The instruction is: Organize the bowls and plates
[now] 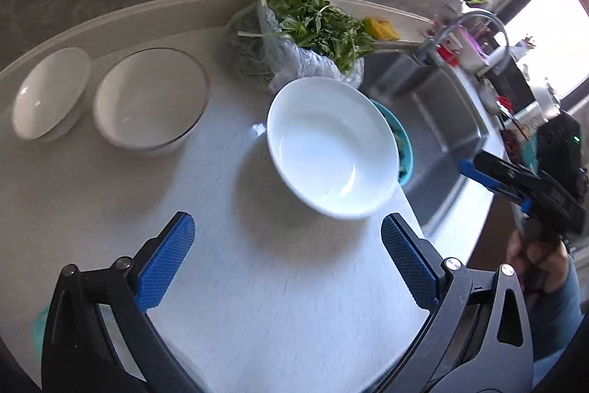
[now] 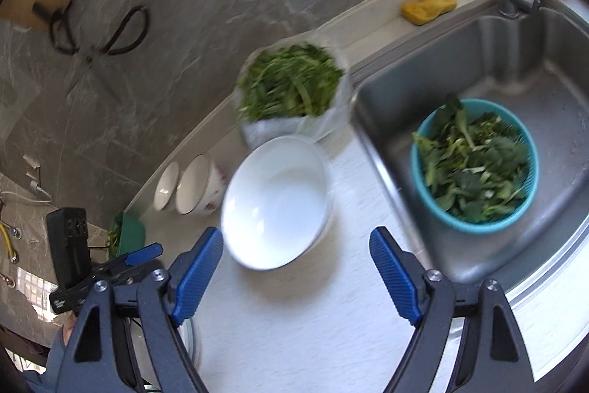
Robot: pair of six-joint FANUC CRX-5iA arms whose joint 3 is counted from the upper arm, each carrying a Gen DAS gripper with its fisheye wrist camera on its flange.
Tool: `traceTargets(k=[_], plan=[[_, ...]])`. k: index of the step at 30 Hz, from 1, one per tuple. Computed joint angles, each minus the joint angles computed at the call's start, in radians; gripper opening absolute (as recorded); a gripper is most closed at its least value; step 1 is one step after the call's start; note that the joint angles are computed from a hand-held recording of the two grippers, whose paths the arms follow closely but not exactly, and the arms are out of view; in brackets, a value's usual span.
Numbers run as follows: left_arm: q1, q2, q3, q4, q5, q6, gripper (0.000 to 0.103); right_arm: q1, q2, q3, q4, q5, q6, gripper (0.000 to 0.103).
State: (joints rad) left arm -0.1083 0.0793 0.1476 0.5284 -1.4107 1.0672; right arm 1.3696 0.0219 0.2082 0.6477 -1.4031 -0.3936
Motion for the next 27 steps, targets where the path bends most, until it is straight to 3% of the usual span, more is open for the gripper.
traceTargets(k=[4,11,13,17,20,24,26,27], plan=[[-0.071,0.071,0.049,-0.073,0.057,0.072,0.102,-0.046,-0.041,-0.045,-0.041,0.048,0.062,0.084],[-0.109,0.138,0.052,-0.074,0.105,0.131,0.098,-0.14,-0.056,-0.09,-0.144,0.157,0.185,0.077],[-0.127,0.159,0.069,-0.094,0.099,0.146,0.087,-0.173,-0.047,-0.083,-0.193,0.183,0.233,0.076],[-0.15,0.181,0.086,-0.123,0.112,0.177,0.084,-0.221,-0.024,-0.059,-0.272,0.202,0.312,0.074],[-0.161,0.214,0.104,-0.128,0.121,0.2,0.068,-0.247,-0.009,-0.044,-0.311,0.212,0.359,0.068],[-0.172,0.247,0.133,-0.147,0.119,0.211,0.064,-0.277,0.011,-0.028,-0.369,0.22,0.414,0.062],[-0.171,0.258,0.133,-0.139,0.12,0.21,0.054,-0.288,0.018,-0.023,-0.39,0.226,0.43,0.058],[-0.17,0.263,0.132,-0.134,0.121,0.21,0.043,-0.29,0.021,-0.021,-0.395,0.227,0.435,0.055]])
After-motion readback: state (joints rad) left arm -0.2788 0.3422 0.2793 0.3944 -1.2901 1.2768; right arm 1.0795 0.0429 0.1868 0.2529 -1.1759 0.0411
